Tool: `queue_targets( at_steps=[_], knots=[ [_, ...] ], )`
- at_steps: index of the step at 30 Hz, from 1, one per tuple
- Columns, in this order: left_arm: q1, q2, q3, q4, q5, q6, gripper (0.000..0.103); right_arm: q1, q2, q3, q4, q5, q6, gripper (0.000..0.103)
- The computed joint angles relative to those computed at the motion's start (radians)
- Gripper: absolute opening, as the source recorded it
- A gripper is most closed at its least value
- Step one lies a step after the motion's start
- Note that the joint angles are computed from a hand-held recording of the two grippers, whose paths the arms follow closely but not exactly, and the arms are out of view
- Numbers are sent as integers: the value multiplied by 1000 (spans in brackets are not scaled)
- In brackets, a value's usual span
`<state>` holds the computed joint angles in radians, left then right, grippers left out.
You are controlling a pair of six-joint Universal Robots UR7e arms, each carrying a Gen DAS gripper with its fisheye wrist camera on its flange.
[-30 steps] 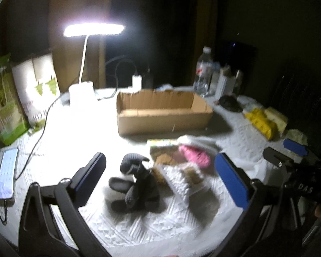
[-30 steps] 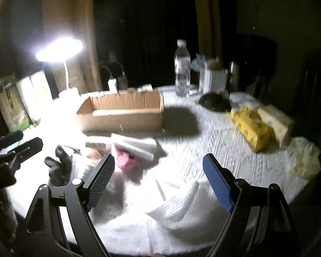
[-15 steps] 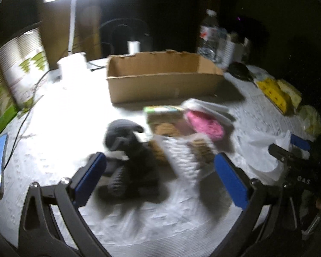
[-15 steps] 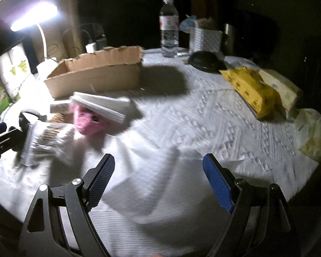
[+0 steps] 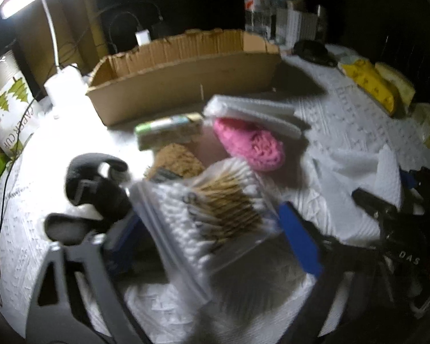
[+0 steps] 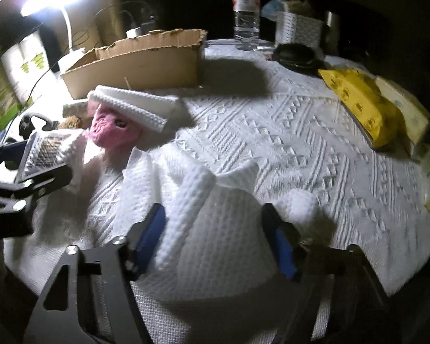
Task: Organize soft objects
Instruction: 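Grasp the cotton swab bag with the left tool while the right tool grasps the white towel, then carry the swab bag and towel into the cardboard box with both tools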
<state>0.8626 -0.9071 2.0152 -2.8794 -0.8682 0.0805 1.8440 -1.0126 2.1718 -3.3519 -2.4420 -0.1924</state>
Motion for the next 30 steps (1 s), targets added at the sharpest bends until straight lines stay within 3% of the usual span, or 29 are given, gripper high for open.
queue_targets(
  at_steps=[1,5,6,10,18,30],
  knots=[
    [-2,4,1,-3,4,-1,82,0,3,2,-14,5,-24,55],
    [-17,13,10,-23,38,-8,74,-1,1,4,-38,16,-90,15],
    [-17,10,11,-21,37,-18,72,-3,-6,6,-35,26,-101,12],
    [-22,-1,14,-4,29,-48,69,-2,-35,14,-41,55,-149,8],
    [-45,-54,23,-22,-27,-51,68,16,-103,1,-46,100,-143,8],
    [-15,-117,-28,-62,-154,53,68,69,-60,-97,-77,74,-141,8]
  ],
)
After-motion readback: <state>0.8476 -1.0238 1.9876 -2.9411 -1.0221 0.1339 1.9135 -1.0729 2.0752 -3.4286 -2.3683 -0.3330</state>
